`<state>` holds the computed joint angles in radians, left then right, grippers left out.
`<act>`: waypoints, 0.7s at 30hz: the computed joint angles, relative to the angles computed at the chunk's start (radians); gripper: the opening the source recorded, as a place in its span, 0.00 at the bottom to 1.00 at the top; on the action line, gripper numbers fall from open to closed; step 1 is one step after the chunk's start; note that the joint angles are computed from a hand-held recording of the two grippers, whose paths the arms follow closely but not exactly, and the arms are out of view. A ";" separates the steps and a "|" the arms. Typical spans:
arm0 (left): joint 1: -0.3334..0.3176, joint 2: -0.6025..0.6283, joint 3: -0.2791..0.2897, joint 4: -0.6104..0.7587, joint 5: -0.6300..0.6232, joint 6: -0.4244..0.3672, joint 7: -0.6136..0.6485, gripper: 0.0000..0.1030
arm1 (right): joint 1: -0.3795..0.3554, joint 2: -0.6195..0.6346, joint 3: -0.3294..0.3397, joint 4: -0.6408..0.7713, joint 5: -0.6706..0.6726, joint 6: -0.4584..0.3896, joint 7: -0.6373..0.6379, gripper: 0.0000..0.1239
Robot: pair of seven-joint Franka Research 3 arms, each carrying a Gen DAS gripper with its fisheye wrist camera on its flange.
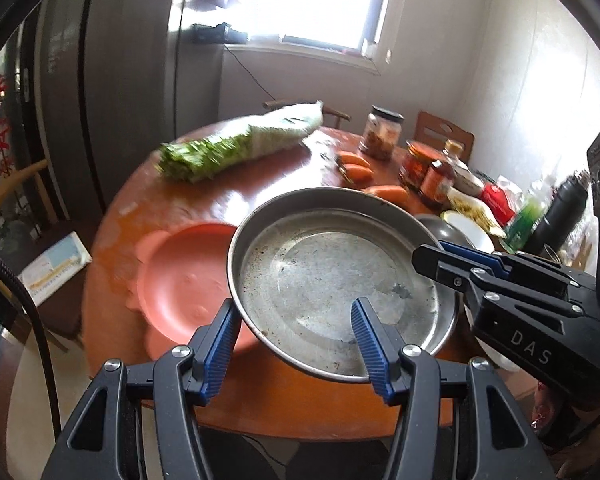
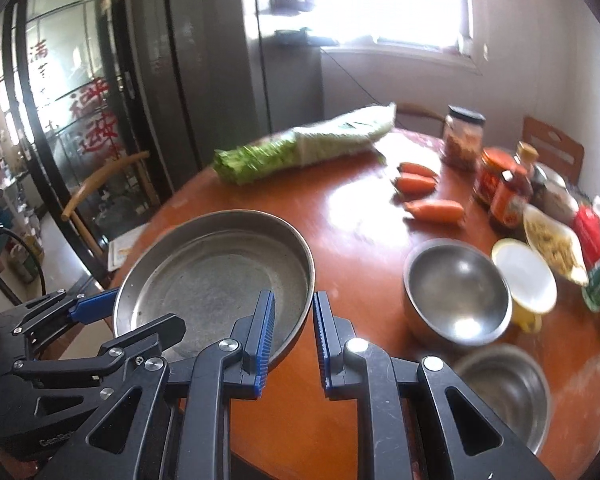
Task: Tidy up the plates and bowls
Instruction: 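Carry the steel tray onto the pink plate stack and release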
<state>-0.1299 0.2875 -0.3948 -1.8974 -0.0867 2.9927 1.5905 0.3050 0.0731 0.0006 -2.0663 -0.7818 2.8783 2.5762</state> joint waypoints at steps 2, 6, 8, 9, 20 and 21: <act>-0.002 -0.001 0.020 0.012 0.015 -0.001 -0.011 0.56 | 0.005 0.029 0.005 0.047 0.017 -0.005 -0.030 0.16; 0.010 -0.001 0.045 0.033 0.033 -0.002 -0.024 0.56 | 0.038 0.100 -0.008 0.155 0.065 -0.013 -0.099 0.16; 0.016 0.002 0.059 0.045 0.045 -0.002 -0.033 0.56 | 0.058 0.145 -0.015 0.214 0.105 -0.021 -0.144 0.16; 0.020 0.003 0.065 0.050 0.049 0.000 -0.038 0.56 | 0.067 0.161 -0.020 0.236 0.125 -0.023 -0.165 0.16; 0.045 0.075 0.107 0.121 0.139 -0.019 -0.101 0.56 | 0.146 0.347 -0.054 0.438 0.360 -0.097 -0.377 0.16; 0.056 0.086 0.096 0.128 0.132 -0.027 -0.091 0.56 | 0.154 0.356 -0.063 0.445 0.374 -0.104 -0.388 0.16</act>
<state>-0.0736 0.3737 -0.2987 -1.7695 0.0449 2.9656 1.4999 0.4593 0.4295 -0.0623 -1.6209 -0.4079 2.7740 2.1877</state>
